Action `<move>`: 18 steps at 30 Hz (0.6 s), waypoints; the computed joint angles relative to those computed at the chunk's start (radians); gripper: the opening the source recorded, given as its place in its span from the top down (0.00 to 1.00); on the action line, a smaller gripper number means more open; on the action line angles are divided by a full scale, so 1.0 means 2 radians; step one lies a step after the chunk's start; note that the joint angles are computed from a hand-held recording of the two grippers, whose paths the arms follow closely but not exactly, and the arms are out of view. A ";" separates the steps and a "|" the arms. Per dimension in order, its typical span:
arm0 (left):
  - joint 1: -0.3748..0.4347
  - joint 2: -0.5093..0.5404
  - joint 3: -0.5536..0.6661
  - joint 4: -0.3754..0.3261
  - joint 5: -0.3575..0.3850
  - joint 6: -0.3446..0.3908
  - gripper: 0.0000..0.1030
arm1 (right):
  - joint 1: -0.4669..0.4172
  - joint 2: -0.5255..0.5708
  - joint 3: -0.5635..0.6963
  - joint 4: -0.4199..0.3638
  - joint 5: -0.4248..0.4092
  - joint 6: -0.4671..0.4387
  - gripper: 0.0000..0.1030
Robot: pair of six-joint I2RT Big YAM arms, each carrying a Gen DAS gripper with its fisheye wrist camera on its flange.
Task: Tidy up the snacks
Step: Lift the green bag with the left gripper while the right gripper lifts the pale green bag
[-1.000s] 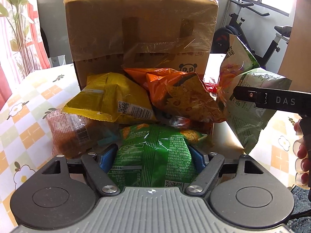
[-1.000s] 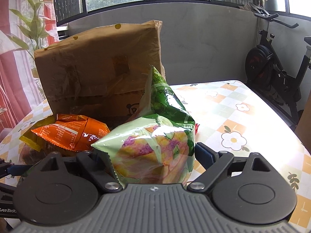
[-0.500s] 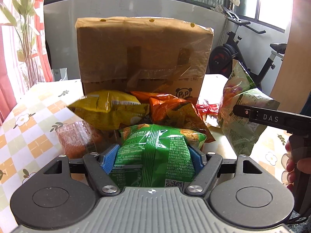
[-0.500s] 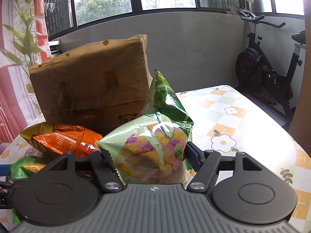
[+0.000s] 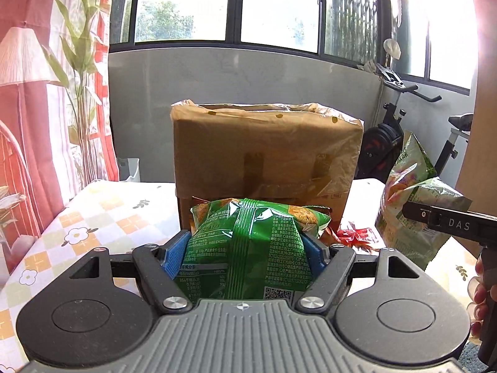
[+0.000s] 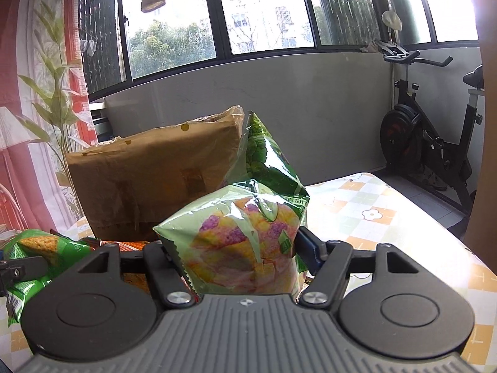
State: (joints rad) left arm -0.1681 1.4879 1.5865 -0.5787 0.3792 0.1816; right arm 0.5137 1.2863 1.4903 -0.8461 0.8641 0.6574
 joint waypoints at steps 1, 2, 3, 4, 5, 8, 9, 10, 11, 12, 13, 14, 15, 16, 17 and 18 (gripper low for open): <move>0.002 0.000 0.001 0.002 0.000 -0.004 0.25 | 0.000 0.002 0.003 -0.003 0.000 -0.001 0.33; 0.003 -0.003 -0.001 0.007 -0.001 -0.007 0.25 | 0.000 0.001 0.004 -0.002 0.000 -0.003 0.33; 0.004 -0.003 0.000 0.012 -0.003 -0.011 0.25 | 0.001 0.000 0.004 0.002 0.000 -0.007 0.33; 0.004 -0.003 0.000 0.016 -0.006 -0.012 0.25 | 0.001 -0.001 0.004 0.006 0.001 -0.012 0.33; 0.005 -0.003 0.001 0.021 -0.009 -0.014 0.25 | 0.001 -0.001 0.005 0.010 0.004 -0.017 0.33; 0.006 0.001 0.013 0.031 -0.017 -0.020 0.25 | -0.002 0.000 0.012 0.018 0.008 -0.029 0.33; 0.006 0.004 0.022 0.032 -0.022 -0.024 0.25 | -0.005 0.000 0.016 0.021 0.006 -0.034 0.33; 0.006 0.006 0.026 0.034 -0.024 -0.027 0.25 | -0.007 0.001 0.019 0.025 0.004 -0.038 0.33; 0.005 0.007 0.032 0.038 -0.028 -0.030 0.25 | -0.011 0.001 0.024 0.029 0.002 -0.045 0.33; 0.005 0.011 0.040 0.042 -0.032 -0.033 0.25 | -0.014 0.001 0.028 0.032 0.002 -0.051 0.33; 0.005 0.014 0.047 0.043 -0.036 -0.034 0.25 | -0.016 0.002 0.033 0.037 0.003 -0.058 0.33; 0.004 0.018 0.055 0.044 -0.040 -0.035 0.25 | -0.020 0.003 0.039 0.043 0.003 -0.068 0.33; 0.003 0.024 0.066 0.045 -0.045 -0.034 0.25 | -0.025 0.005 0.045 0.049 0.001 -0.075 0.33; 0.002 0.028 0.073 0.045 -0.047 -0.031 0.25 | -0.029 0.007 0.053 0.055 -0.002 -0.082 0.33; 0.000 0.032 0.082 0.047 -0.052 -0.029 0.25 | -0.034 0.011 0.061 0.059 -0.007 -0.088 0.33; 0.000 0.036 0.089 0.048 -0.054 -0.027 0.25 | -0.039 0.015 0.069 0.062 -0.013 -0.094 0.33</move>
